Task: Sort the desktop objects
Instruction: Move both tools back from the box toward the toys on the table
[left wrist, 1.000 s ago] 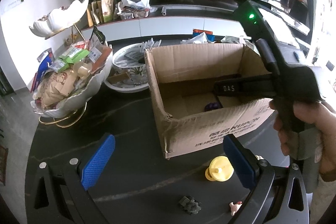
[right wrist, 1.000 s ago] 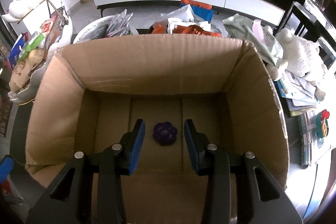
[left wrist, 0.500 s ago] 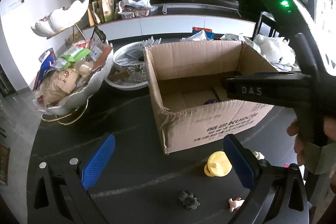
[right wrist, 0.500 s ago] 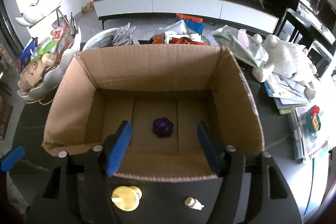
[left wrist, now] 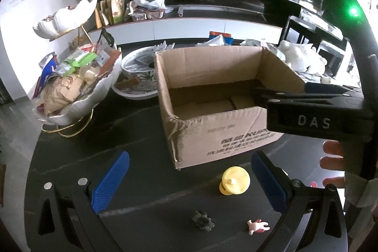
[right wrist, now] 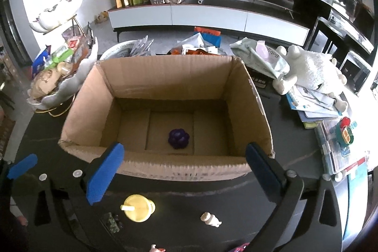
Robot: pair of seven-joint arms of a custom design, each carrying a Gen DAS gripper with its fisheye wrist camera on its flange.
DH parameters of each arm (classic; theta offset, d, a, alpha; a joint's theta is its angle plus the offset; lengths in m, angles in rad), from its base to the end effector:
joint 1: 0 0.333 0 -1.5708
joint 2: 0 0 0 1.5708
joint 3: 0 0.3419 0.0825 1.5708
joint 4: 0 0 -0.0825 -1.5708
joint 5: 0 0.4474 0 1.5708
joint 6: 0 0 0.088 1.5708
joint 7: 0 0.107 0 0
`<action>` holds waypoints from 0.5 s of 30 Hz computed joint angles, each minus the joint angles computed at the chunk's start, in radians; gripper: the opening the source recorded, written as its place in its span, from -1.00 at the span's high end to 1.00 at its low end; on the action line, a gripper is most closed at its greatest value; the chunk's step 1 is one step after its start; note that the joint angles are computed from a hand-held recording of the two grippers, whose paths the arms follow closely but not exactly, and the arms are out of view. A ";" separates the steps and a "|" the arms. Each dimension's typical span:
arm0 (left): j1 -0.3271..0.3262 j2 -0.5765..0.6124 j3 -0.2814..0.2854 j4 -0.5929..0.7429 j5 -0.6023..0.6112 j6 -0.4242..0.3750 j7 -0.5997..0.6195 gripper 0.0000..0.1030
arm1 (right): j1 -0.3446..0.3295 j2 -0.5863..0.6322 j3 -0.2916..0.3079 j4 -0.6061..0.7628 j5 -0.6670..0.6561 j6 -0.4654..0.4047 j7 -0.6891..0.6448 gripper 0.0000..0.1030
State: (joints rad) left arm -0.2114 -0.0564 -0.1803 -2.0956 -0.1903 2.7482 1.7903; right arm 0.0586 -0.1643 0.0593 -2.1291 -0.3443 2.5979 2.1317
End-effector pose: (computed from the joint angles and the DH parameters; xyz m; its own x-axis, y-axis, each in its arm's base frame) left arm 0.5899 -0.2373 0.5256 -0.4544 -0.8906 0.0162 -0.6767 0.3333 -0.6565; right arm 0.5989 0.0794 0.5527 -0.1957 -0.9805 -0.0168 -0.7596 0.1624 -0.6298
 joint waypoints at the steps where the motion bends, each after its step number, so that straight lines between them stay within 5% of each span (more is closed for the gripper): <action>1: 0.000 -0.002 -0.001 -0.003 0.005 0.000 -0.001 -0.98 | 0.000 -0.010 -0.001 -0.010 0.003 0.006 0.001 -0.97; 15: -0.015 -0.066 0.008 -0.081 0.085 0.047 -0.082 -0.98 | -0.035 -0.138 0.033 -0.135 0.032 0.047 0.005 -0.97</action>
